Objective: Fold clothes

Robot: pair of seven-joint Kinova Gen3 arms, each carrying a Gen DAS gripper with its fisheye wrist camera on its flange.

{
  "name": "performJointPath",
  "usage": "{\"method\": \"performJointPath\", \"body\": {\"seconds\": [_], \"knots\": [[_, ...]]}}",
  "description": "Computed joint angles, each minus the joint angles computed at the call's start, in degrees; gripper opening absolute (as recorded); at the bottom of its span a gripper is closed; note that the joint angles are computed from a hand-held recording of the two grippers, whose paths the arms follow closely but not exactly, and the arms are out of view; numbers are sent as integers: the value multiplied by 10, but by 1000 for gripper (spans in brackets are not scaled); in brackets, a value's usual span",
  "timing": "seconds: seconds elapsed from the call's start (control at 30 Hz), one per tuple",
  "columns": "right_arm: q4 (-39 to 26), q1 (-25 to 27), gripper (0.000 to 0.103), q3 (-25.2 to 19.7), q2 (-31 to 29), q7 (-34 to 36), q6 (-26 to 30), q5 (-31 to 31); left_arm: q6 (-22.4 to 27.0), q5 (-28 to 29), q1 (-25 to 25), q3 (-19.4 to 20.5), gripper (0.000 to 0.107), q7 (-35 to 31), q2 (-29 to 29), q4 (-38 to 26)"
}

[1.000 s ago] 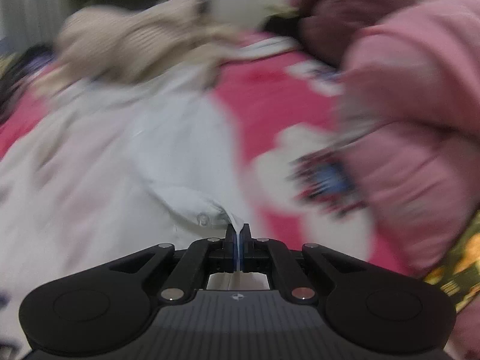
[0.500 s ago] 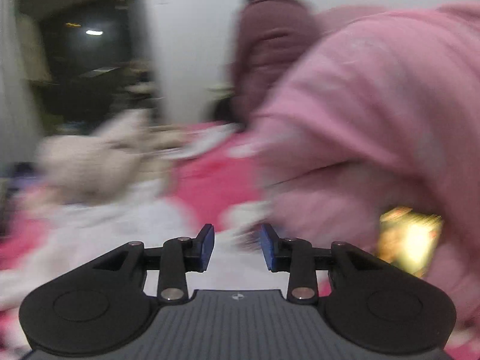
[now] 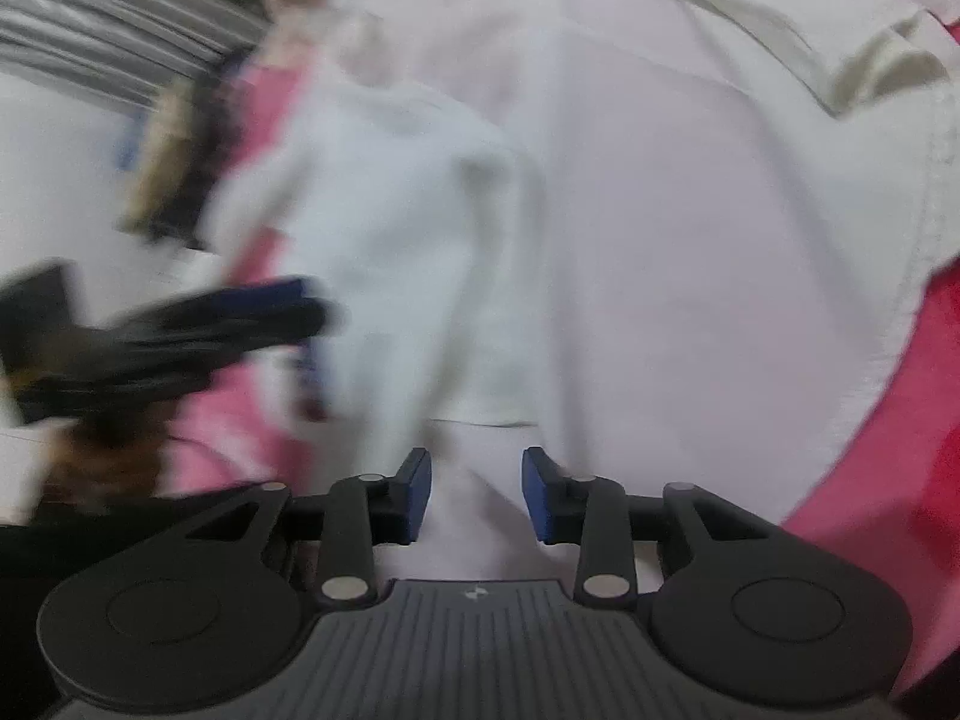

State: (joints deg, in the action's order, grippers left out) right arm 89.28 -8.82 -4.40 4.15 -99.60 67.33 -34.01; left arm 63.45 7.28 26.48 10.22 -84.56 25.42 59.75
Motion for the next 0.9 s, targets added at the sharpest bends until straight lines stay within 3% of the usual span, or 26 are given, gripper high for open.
{"method": "performJointPath", "body": {"seconds": [0.13,0.37,0.43,0.53,0.77,0.9], "knots": [[-10,-15,30,-5,4,-29,-21,50,1,17,-14,5,59,-12,-10,23],[-44,-19,29,-10,36,-9,-27,84,-10,54,-37,8,59,-5,-27,67],[-47,-25,14,-14,36,-2,-28,98,-9,58,-41,9,59,-4,-30,72],[-53,-32,2,-18,35,11,-26,112,-9,69,-48,11,59,-7,-33,79],[-72,-10,2,-2,6,34,-13,90,-4,72,-51,11,59,-11,-36,83],[-116,-1,2,11,5,18,12,132,4,78,-55,12,59,-13,-33,77]]}}
